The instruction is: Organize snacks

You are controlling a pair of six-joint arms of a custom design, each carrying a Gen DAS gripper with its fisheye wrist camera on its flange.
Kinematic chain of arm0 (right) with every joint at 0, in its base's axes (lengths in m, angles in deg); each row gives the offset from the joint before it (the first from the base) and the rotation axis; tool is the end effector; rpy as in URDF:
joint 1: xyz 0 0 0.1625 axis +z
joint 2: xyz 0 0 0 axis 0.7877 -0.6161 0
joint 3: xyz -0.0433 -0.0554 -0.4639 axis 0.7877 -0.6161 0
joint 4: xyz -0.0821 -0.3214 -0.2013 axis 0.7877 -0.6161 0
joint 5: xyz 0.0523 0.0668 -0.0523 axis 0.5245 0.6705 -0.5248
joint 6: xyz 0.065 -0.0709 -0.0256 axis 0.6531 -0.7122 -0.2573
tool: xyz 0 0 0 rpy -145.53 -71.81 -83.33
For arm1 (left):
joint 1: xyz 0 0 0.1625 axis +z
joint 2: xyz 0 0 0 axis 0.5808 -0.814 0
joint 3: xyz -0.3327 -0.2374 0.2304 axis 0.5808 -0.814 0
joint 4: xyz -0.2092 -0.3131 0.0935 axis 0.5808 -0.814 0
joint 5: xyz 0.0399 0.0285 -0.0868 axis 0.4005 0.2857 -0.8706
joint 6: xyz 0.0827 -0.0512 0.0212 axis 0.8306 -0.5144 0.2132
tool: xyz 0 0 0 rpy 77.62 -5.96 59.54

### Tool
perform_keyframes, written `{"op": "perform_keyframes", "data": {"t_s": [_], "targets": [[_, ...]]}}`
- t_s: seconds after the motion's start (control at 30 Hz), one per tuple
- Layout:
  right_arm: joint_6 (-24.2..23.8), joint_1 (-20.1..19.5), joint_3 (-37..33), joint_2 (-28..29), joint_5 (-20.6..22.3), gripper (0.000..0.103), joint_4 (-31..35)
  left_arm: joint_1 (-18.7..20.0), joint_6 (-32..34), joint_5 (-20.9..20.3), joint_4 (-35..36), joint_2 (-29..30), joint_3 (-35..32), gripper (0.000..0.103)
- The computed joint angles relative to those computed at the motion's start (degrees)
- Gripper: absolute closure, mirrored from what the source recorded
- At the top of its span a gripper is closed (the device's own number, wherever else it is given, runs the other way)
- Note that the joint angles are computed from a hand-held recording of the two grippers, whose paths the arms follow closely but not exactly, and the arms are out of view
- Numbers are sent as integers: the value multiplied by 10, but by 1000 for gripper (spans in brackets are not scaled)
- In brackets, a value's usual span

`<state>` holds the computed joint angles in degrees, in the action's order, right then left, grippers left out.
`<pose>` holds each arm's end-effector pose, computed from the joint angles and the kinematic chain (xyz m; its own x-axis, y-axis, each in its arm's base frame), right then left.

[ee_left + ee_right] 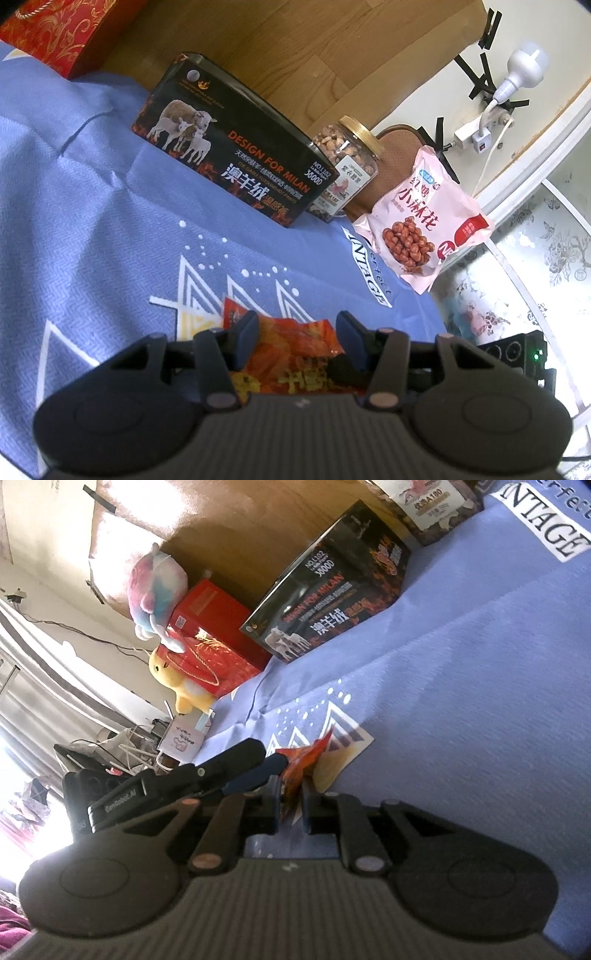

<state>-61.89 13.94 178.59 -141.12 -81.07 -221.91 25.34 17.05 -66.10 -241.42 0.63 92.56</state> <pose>-0.0369 -0.5181 0.2100 -0.9811 -0.1151 -0.1557 0.0201 0.7393 -0.6731 -0.1884 -0.6052 -0.0076 -0.8922 0.4477 0.0595 0.3681 0.7973 -0.4783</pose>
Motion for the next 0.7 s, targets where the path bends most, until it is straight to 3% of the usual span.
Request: {"op": "perform_keyframes", "data": {"t_s": [0.7], "targets": [[7,4,-3,4,-8,89,-3,2,1,-2,3,-1,-2,56]]}}
